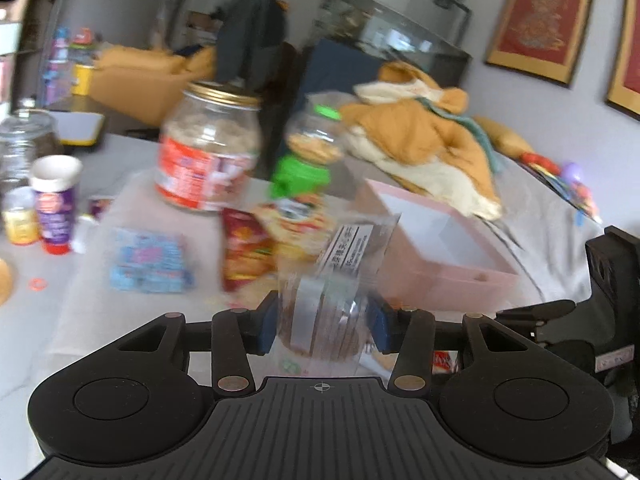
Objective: Organize snacks
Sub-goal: 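Grasp the clear brown biscuit packet with the left gripper while the right gripper approaches the red cracker bag, then lift the biscuit packet with the left gripper while the right gripper grasps the red cracker bag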
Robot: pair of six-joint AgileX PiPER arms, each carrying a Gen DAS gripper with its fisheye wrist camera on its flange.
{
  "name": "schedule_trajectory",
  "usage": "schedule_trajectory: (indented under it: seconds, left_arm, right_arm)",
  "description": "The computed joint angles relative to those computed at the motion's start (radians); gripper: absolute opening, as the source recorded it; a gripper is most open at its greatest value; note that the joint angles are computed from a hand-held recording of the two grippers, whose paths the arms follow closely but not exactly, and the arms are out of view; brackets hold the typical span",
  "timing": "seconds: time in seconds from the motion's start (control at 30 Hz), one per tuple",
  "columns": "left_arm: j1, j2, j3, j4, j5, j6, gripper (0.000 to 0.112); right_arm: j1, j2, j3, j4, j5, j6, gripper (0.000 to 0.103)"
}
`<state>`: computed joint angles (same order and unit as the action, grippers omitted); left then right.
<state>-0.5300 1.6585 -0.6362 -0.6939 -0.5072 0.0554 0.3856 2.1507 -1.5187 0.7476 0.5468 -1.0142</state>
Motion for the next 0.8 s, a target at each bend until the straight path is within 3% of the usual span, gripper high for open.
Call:
schedule_trajectory:
  seconds: [0.1,0.23,0.33,0.4,0.5,0.6,0.8]
  left_arm:
    - [-0.038,0.063,-0.087,-0.044,0.066,0.117,0.050]
    - [-0.079,0.142,-0.202,-0.126,0.140,0.279,0.045]
    - [-0.096,0.222,-0.304,-0.335,0.190,0.522,0.047]
    - [-0.117,0.271,-0.353,-0.532,0.154,0.722,0.048]
    - [-0.142,0.320,-0.413,-0.792,0.031,0.963,0.049]
    - [-0.137,0.328,-0.412,-0.848,-0.098,0.984,0.048]
    - [-0.115,0.209,-0.307,-0.830,-0.109,0.905,0.046]
  right_arm:
    - [-0.054,-0.073,0.122,0.062,-0.003,-0.102,0.071]
    - [-0.122,-0.153,0.295,0.170,-0.071,-0.286,0.072]
    - [-0.169,-0.200,0.407,0.285,-0.144,-0.462,0.078]
    - [-0.197,-0.220,0.449,0.367,-0.162,-0.559,0.082]
    - [-0.236,-0.231,0.458,0.446,-0.124,-0.635,0.084]
    - [-0.260,-0.232,0.449,0.522,-0.080,-0.676,0.087]
    - [-0.237,-0.181,0.395,0.566,-0.110,-0.656,0.088]
